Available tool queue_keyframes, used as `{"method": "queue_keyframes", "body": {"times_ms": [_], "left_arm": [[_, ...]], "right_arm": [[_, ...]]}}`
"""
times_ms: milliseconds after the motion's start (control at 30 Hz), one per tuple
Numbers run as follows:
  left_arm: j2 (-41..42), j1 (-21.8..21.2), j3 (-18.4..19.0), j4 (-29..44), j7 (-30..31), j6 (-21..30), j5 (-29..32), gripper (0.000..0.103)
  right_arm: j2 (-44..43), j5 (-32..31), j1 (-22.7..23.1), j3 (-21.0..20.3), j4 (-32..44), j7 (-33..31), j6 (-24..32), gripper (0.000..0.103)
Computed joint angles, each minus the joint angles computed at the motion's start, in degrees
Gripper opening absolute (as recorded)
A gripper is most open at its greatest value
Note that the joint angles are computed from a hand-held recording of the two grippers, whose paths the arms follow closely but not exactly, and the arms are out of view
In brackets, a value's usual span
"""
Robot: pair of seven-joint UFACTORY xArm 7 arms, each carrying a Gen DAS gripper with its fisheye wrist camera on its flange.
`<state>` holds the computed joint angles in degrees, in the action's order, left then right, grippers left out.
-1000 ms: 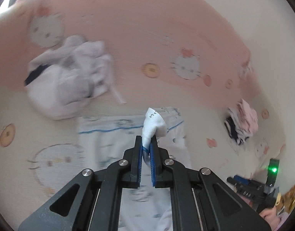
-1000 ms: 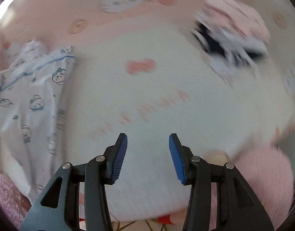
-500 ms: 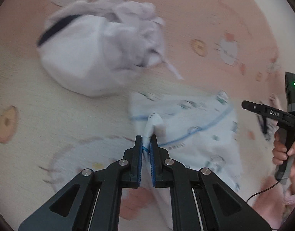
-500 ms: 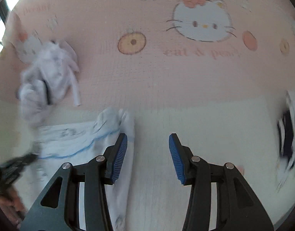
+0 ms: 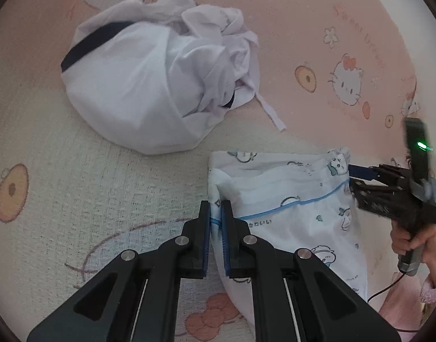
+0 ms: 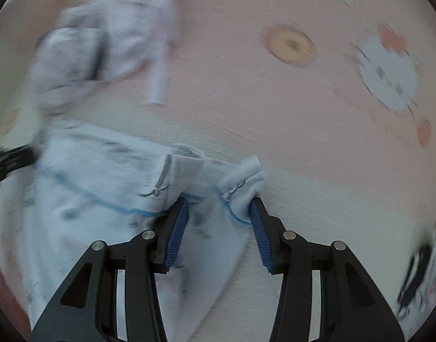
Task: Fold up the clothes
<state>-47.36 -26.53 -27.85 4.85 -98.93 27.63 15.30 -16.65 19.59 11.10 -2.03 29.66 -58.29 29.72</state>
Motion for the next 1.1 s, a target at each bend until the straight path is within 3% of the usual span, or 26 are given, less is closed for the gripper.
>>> {"method": "queue_keyframes", "body": {"times_ms": [67, 167, 233, 300, 367, 500, 633, 700, 833, 933, 1100], "left_arm": [[0.72, 0.43, -0.08, 0.35, -0.02, -0.25, 0.16, 0.008], [1.9, 1.29, -0.3, 0.38, -0.06, -1.18, 0.64, 0.008], [2.85, 1.57, -0.29, 0.36, 0.23, -1.32, 0.91, 0.008], [2.99, 1.09, -0.05, -0.08, 0.11, -0.96, 0.59, 0.008], [2.86, 1.12, -0.19, -0.56, -0.5, -0.85, 0.58, 0.008], [2.71, 2.19, -1.66, 0.26, -1.58, 0.33, 2.25, 0.008], [3.52, 2.61, -2.42, 2.01, -1.28, 1.48, 4.02, 0.008], [3.96, 2.64, -2.21, 2.53, -0.99, 2.03, 4.41, 0.008], [3.45, 2.29, -1.63, 1.99, -1.27, 1.71, 4.37, 0.008], [3.65, 2.87, -1.76, 2.06, -1.62, 1.1, 4.68, 0.008], [2.82, 2.91, -2.46, 1.91, -2.03, 0.77, 5.39, 0.008]], "right_arm": [[3.07, 3.0, 0.19, -2.4, 3.48, 1.6, 4.34, 0.046], [3.73, 4.4, -1.49, -1.47, 4.98, 1.77, 7.25, 0.046], [2.88, -2.01, -2.82, 1.5, 3.32, 1.84, 4.71, 0.048], [1.88, -9.21, -3.78, 2.91, 3.34, 1.97, 5.71, 0.048], [0.83, -15.46, -4.9, 2.53, 3.24, -1.6, 6.78, 0.048], [1.05, -22.08, -8.35, 0.65, 2.45, -5.03, 2.42, 0.049], [2.73, -18.41, -10.73, -1.0, 4.8, -5.45, 2.29, 0.05], [1.86, -10.02, -8.76, -4.52, 6.69, -9.35, 7.04, 0.049], [-1.12, 3.11, -8.58, -7.73, 8.85, -15.88, 15.87, 0.05], [-3.26, 5.0, -9.05, -7.85, 8.59, -18.23, 23.01, 0.05], [-0.13, 3.1, -9.6, -3.66, 8.46, -12.95, 23.82, 0.05]]}}
